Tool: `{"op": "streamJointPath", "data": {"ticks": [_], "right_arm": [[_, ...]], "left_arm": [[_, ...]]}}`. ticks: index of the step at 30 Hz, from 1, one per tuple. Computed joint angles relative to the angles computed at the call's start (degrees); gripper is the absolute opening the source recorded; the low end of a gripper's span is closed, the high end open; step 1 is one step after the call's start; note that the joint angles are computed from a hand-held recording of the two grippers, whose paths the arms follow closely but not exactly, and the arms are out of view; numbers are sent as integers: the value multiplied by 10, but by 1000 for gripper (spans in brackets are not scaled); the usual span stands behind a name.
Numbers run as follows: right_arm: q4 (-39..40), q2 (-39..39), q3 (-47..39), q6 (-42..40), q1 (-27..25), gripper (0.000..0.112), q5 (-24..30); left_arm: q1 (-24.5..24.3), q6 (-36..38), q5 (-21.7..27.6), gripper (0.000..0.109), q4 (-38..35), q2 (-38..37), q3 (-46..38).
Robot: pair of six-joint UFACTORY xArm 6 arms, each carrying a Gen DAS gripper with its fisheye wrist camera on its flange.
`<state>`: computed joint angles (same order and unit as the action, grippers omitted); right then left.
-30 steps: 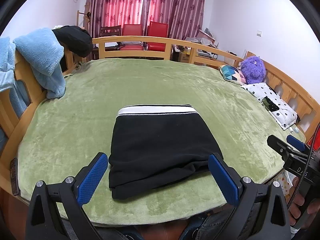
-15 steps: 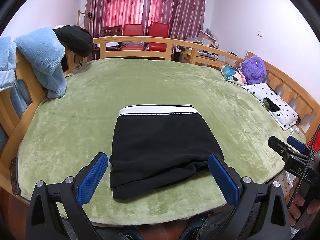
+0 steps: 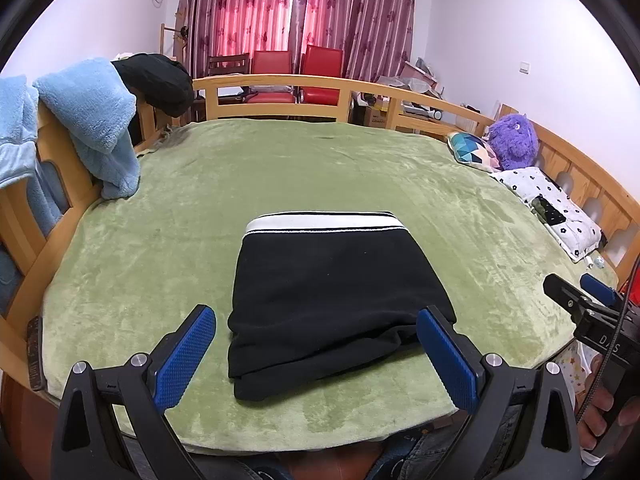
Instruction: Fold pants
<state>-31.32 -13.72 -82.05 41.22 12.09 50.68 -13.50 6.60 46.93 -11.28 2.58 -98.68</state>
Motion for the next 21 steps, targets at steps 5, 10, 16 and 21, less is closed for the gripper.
{"op": "streamJointPath", "data": {"ticks": [5, 10, 16, 21], "right_arm": [[-2, 1, -1, 3, 1, 102, 0], [4, -1, 5, -3, -3, 102, -9], [5, -1, 7, -11, -6, 102, -12], [12, 3, 1, -27, -9, 102, -14]], "left_arm": [[0, 0, 0, 102, 1, -2, 1], [-1, -2, 0, 102, 2, -3, 2], [-3, -7, 0, 102, 5, -3, 2], [-2, -1, -4, 102, 2, -3, 4]]}}
